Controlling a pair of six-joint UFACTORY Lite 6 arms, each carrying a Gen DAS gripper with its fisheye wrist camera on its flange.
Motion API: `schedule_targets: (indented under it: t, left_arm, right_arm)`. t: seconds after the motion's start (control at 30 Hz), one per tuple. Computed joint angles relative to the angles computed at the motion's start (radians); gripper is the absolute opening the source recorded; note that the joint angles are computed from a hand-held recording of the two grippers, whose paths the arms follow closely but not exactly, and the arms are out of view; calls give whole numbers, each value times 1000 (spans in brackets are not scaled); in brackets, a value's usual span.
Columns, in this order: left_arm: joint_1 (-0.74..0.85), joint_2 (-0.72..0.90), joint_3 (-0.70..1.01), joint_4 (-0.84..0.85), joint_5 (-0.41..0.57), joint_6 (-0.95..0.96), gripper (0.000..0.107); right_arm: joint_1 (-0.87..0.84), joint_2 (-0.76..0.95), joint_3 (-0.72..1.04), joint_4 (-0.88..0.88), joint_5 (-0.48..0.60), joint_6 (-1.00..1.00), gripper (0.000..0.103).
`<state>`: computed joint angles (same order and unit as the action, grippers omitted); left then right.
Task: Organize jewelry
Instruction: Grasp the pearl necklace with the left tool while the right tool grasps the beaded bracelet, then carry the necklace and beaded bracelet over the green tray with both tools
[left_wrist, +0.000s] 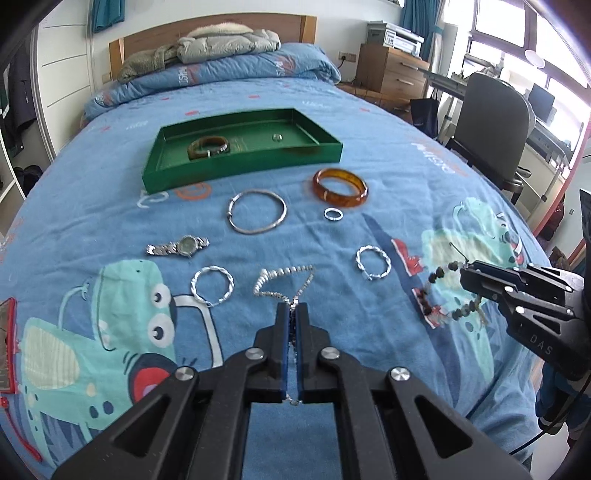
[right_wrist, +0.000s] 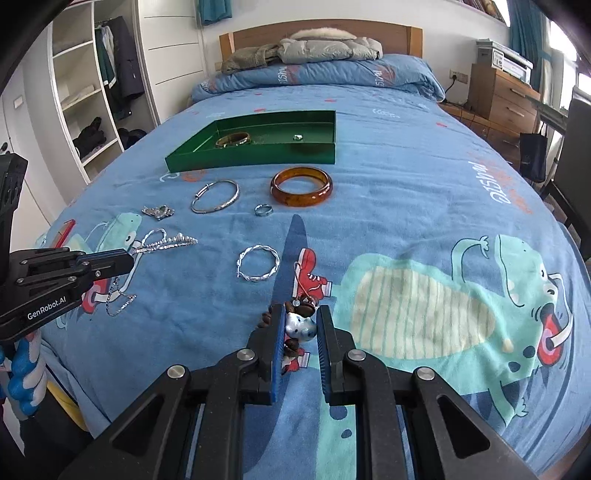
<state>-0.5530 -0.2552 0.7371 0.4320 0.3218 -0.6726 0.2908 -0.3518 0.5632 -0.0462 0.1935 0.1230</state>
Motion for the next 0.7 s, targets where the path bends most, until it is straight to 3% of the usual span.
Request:
schedule_targets:
  t: [0.4, 0.57, 0.7]
  left_arm:
    - [94, -237, 6, -191, 98, 256, 2]
    - [232, -245, 86, -389, 122, 524, 2]
    - [377, -136, 240, -580, 134, 771, 2]
  right_arm:
    - [155, -164, 55, -331, 159, 377, 16]
    - [173, -99, 158, -348, 168, 384, 16]
    - [171, 34, 310, -345, 158, 349, 16]
